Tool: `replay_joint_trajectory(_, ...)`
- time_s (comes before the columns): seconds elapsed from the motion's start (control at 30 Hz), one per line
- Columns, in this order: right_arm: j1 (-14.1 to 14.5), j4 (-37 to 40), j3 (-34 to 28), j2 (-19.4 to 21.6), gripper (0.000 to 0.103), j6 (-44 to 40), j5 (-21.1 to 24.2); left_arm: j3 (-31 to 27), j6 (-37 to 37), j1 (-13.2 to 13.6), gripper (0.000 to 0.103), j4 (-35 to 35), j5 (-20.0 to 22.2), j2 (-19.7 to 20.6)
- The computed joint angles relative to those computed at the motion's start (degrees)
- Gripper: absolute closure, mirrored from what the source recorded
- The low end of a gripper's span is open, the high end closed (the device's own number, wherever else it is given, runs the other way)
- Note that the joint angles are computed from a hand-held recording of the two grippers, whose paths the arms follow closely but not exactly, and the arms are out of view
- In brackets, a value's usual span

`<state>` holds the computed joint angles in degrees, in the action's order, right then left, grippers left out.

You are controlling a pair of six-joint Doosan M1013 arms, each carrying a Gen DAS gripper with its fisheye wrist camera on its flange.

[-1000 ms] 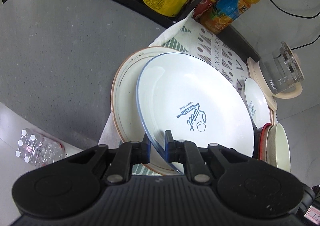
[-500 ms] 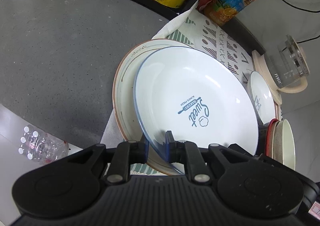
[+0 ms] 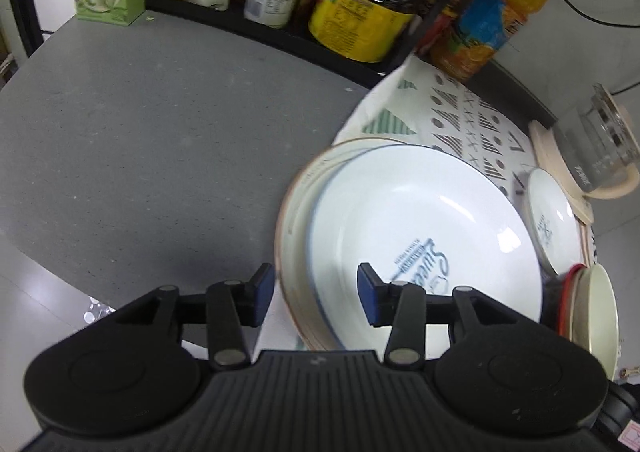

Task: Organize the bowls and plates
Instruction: 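Lower the 'Sweet' plate onto the flower-motif plate and open both tools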

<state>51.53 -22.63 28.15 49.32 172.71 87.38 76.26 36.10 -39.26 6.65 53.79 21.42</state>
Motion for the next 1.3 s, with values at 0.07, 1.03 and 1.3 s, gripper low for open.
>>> replay_joint_trajectory(0.07, -0.04, 0.13, -0.76, 0.44, 0.093, -0.57, 0.82, 0.12, 0.51, 0.27, 0.06, -0.71, -0.03, 0.15)
replay_joint_trajectory(1.03, -0.69, 2.92, -1.38, 1.94, 0.085, -3.4, 1.05, 2.21, 0.52, 1.8, 0.089, -3.93, -3.58, -0.13)
replay_joint_trajectory(1.3, -0.85, 3.28, -3.97, 2.69, 0.076, -4.58, 2.65, -0.35, 0.14, 1.25, 0.081, -1.51, 0.73, 0.49)
